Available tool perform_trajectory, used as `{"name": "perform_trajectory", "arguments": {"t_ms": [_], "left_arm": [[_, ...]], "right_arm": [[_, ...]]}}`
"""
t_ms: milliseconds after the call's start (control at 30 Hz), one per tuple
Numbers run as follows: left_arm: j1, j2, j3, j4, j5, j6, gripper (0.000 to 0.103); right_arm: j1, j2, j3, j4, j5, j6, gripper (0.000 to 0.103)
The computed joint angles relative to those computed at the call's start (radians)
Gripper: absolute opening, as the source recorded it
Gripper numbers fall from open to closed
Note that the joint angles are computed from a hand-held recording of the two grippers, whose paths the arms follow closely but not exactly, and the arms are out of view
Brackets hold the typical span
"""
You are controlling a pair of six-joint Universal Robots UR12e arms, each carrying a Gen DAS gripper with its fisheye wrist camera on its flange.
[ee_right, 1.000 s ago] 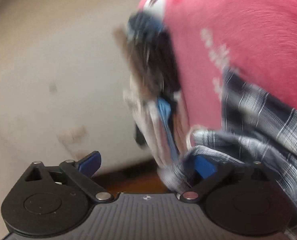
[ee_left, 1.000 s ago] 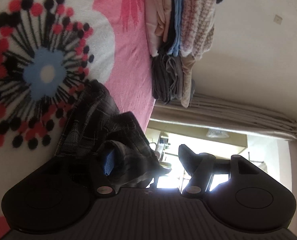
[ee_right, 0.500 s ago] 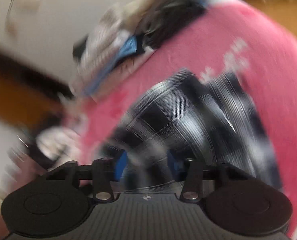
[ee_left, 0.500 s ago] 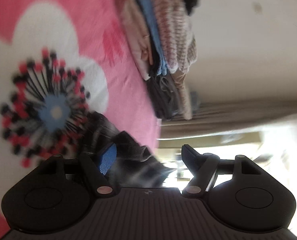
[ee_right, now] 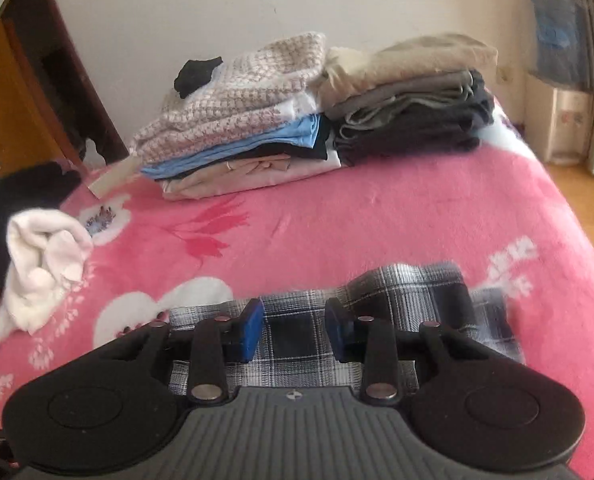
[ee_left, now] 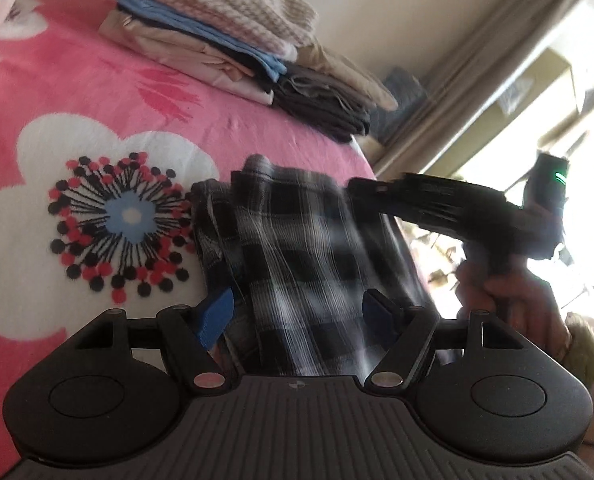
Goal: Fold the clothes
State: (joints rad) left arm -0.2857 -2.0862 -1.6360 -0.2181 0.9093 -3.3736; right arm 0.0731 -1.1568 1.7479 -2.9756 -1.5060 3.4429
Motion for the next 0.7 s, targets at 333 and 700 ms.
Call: {"name": "perform_trajectory", "arguments": {"t_ms": [333,700], "left_arm": [[0.027,0.064,0.006,-0.091,0.000,-0.085,0.071],[-0.009,0.095,-0.054,-0.308,0.004,0.033,0.071]], "right_arm": [[-0.061,-0.052,0.074,-0.005,0.131,0.170,0.040],[-0.178,-0.303,0.411,-0.060,0.206,0.458,0.052]]}}
